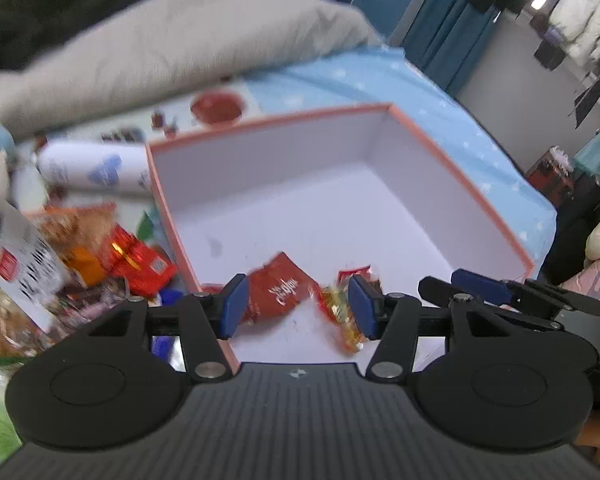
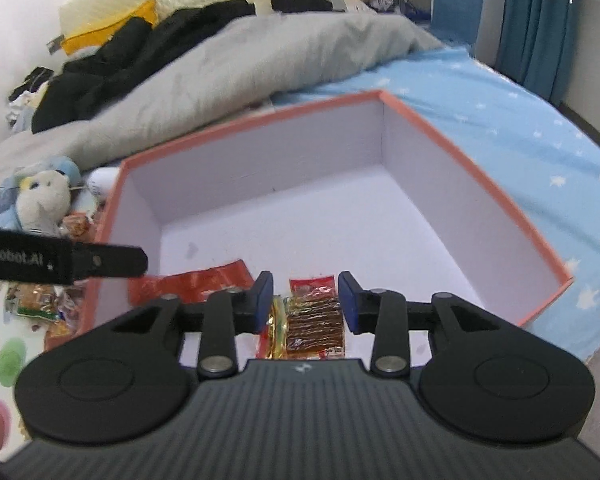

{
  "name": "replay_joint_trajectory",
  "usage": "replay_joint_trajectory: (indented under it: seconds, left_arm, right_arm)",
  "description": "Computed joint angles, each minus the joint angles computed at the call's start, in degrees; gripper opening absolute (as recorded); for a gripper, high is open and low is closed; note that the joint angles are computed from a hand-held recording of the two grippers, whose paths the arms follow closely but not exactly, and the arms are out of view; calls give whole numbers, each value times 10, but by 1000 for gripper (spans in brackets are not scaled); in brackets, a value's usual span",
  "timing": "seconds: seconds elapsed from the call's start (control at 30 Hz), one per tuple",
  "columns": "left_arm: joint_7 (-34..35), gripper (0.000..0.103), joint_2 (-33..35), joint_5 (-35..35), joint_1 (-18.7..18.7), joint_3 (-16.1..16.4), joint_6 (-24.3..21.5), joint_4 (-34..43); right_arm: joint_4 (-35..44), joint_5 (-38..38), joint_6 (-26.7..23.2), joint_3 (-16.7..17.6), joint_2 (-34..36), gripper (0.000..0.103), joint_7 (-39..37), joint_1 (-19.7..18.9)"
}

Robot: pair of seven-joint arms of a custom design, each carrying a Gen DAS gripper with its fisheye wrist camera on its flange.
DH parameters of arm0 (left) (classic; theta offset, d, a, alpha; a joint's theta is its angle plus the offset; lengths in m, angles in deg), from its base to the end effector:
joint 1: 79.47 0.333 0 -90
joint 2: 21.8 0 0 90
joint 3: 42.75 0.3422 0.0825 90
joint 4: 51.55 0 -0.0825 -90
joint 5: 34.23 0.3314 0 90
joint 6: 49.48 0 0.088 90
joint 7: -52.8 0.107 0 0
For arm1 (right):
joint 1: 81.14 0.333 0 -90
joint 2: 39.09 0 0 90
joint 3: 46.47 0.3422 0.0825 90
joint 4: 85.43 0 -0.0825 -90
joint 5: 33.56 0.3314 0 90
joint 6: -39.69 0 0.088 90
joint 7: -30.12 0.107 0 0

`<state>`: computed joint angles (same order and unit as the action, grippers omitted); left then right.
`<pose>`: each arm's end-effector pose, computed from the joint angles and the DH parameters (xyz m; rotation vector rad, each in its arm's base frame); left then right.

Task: Organize snacks
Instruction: 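Carry both packets into the open pink box and open both tools, then withdraw both tools from the pink box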

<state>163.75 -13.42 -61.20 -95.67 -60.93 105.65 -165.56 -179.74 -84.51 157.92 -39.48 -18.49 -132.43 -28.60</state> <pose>0.4965 -0.3086 0.5094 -1.3878 2.5599 -0.9953 0.3665 0.5205 0.4752 -1.3671 2.1307 -0.7281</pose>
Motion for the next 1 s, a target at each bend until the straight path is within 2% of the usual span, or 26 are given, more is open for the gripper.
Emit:
replay_joint_trajectory:
  seconds: [0.07,0.13,0.2,0.3,0.4,0.63,0.67,0.73,0.87,1.0]
  left_arm:
    - [13,61,-24,-13,4,-1,7,-13]
    - [30,61,-49,-32,5,3,13,-25]
    - [46,61,-76,-53,2,11,20,-40]
    - [69,63,-118,-84,-4,29,26,-65]
    - [93,70,-160,-109,-15,51,34,-92]
    - [114,79,-253,-124,-43,102,47,-161]
    - [115,85,-262,-124,-46,109,47,-168]
    - [112,91,-286,-122,-48,120,56,-188]
    - [114,96,-327,-123,-60,148,66,-219]
    - [96,98,-364,-91,-53,155,94,-255]
  right_arm:
    - [7,-9,-12,1,-4,54,4,9]
    - [21,-26,-34,1,-4,77,9,22]
    - [38,-39,-56,4,-2,87,7,33]
    - [63,-44,-78,8,1,87,-1,45]
    - [81,-61,-91,8,2,95,1,60]
    - [144,-92,-115,4,24,96,-18,94]
    - [153,-96,-116,2,28,96,-21,100]
    - [171,-102,-114,-2,37,96,-30,110]
    - [213,-110,-114,-15,61,96,-47,132]
    - [253,-113,-115,-30,86,96,-69,154]
